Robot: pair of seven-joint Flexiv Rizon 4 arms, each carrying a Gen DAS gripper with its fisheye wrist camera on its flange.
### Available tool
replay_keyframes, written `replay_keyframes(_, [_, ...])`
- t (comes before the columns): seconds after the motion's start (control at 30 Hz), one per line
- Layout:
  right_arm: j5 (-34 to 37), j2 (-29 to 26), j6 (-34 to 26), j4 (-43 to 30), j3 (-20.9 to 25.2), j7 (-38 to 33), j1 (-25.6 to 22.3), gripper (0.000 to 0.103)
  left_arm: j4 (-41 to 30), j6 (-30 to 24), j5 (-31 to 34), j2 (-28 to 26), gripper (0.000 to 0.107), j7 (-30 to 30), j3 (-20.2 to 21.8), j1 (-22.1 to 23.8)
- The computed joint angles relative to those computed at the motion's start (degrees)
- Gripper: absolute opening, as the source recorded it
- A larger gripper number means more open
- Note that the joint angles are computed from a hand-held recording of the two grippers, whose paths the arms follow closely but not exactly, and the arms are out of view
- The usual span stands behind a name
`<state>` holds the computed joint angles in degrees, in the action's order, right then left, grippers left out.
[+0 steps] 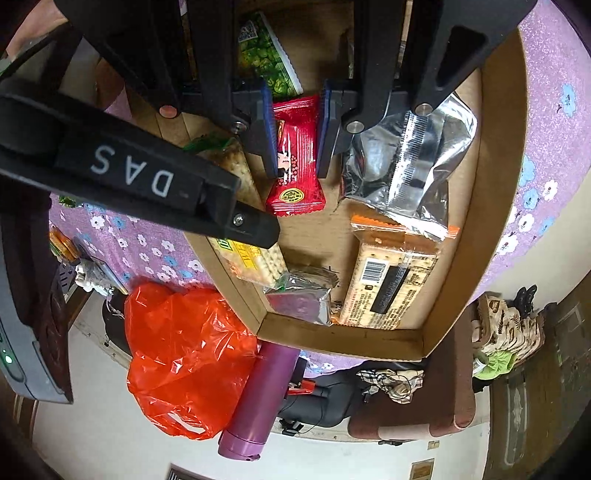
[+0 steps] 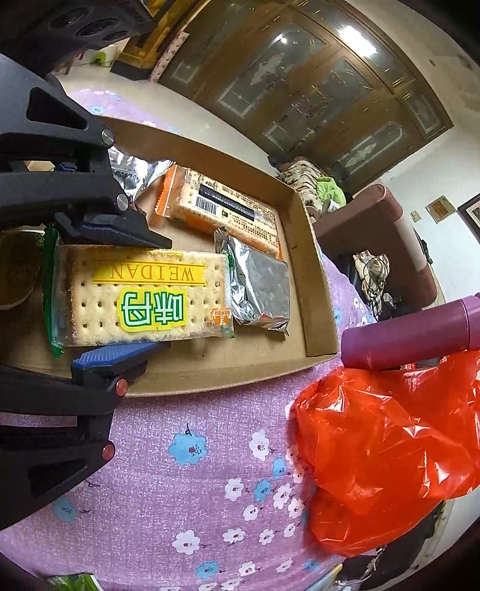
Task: Organize snacks
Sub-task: 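Carry the red candy bar and WEIDAN pack over the cardboard tray with both tools, then open the left tool over the tray while the right releases the WEIDAN pack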
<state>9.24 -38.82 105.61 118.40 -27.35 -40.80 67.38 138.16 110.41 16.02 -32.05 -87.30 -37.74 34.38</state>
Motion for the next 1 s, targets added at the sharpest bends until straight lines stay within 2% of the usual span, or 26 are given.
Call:
replay_keyframes(0.47, [2.17, 0.56, 2.44, 1.03, -0.43, -1.09, 0.78, 0.052, 0.45, 1.64, 1.02, -0.07, 0.020, -0.22, 0.01, 0.39])
replay_keyframes(0.53, [3.04, 0.71, 2.90, 1.18, -0.59, -1.77, 1.18, 0.052, 0.66, 3.00, 1.82, -0.03, 0.025, -0.50, 0.48, 0.13])
replay_keyframes(0.6, [3.86, 0.92, 3.04, 1.31, -0.89, -2.32, 1.72, 0.052, 0.86, 4.83, 2.79, 0.15, 0.036, -1.00, 1.49, -0.53])
replay_keyframes(0.63, [4.18, 1.06, 3.25, 1.35, -0.74, -2.57, 1.69, 0.052, 0.87, 5.61, 3.36, 0.26, 0.038, -1.33, 1.99, -0.90])
replay_keyframes(1.0, [7.27, 2.85, 4.44, 2.41, -0.11, -4.29, 2.06, 0.052, 0.00, 7.88, 6.22, 1.24, 0.046, -4.62, 5.79, -3.68])
